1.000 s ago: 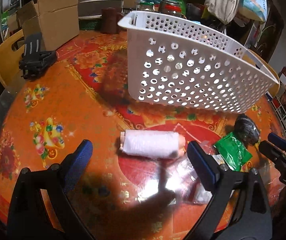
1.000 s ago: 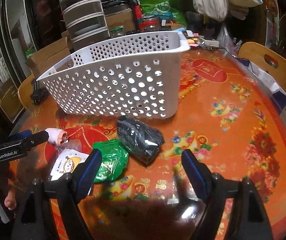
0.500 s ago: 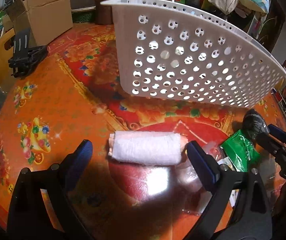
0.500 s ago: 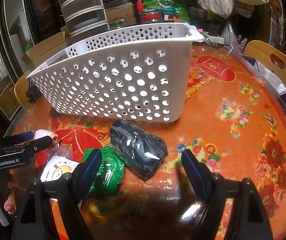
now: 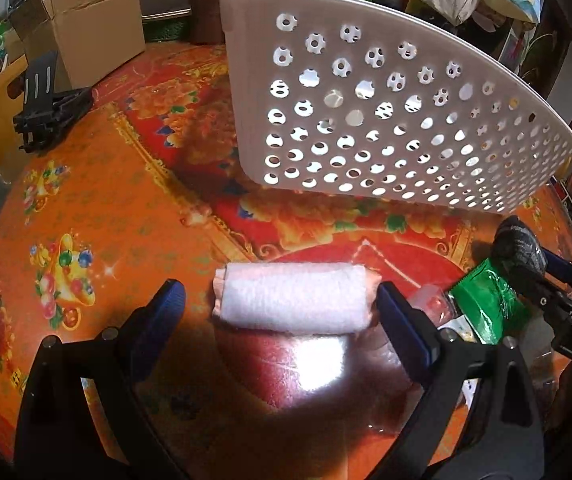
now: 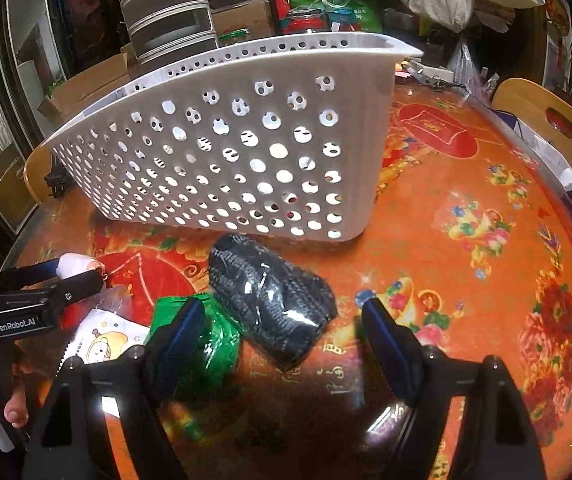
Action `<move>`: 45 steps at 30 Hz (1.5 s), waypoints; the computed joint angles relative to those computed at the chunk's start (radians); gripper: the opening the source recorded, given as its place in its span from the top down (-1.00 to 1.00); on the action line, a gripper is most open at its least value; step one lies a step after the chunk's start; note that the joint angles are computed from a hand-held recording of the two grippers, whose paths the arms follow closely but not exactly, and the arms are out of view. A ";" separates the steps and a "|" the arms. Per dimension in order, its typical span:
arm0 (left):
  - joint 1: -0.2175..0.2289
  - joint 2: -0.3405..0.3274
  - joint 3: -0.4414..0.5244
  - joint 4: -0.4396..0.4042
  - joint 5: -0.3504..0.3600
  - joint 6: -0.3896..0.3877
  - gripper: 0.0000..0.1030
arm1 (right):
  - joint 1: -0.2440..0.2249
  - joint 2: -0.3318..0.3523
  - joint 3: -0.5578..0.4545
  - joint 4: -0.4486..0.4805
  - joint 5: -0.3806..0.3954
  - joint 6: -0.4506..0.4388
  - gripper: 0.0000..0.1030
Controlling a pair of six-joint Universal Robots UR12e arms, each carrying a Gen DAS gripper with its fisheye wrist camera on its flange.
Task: Organize soft objects
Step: 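Grasp the white rolled towel with the left tool while the right tool grasps the black bundle, then lift both items into the white basket and open both tools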
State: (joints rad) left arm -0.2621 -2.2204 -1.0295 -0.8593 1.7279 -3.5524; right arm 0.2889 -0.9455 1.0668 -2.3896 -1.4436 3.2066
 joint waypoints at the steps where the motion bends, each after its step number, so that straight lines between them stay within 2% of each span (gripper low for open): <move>1: 0.000 0.001 -0.003 0.003 0.000 0.001 -0.83 | 0.000 0.001 -0.001 0.001 -0.001 -0.001 -0.48; 6: -0.002 0.007 -0.015 0.020 0.002 0.004 -0.83 | 0.002 0.003 -0.004 0.004 -0.006 -0.004 -0.38; 9: -0.004 0.008 -0.022 0.036 0.007 0.006 -0.83 | 0.004 0.001 -0.001 0.001 -0.003 -0.009 -0.18; 12: -0.007 0.010 -0.028 0.054 0.008 0.023 -0.64 | 0.007 -0.002 0.004 -0.006 -0.012 -0.014 -0.10; 13: -0.009 0.012 -0.031 0.060 0.006 0.027 -0.51 | 0.006 -0.004 0.007 -0.011 -0.009 -0.013 -0.09; 22: -0.021 0.035 -0.070 0.155 0.020 0.051 -0.45 | 0.002 -0.030 0.044 -0.073 -0.015 0.003 -0.07; 28: -0.031 0.056 -0.096 0.206 0.068 0.067 -0.45 | -0.001 -0.048 0.066 -0.103 -0.018 0.003 -0.07; 34: -0.039 0.089 -0.124 0.252 0.085 0.102 -0.45 | 0.002 -0.079 0.096 -0.139 -0.018 -0.014 -0.07; 45: -0.056 0.129 -0.141 0.290 0.086 0.120 -0.45 | 0.006 -0.129 0.140 -0.204 -0.004 -0.028 -0.07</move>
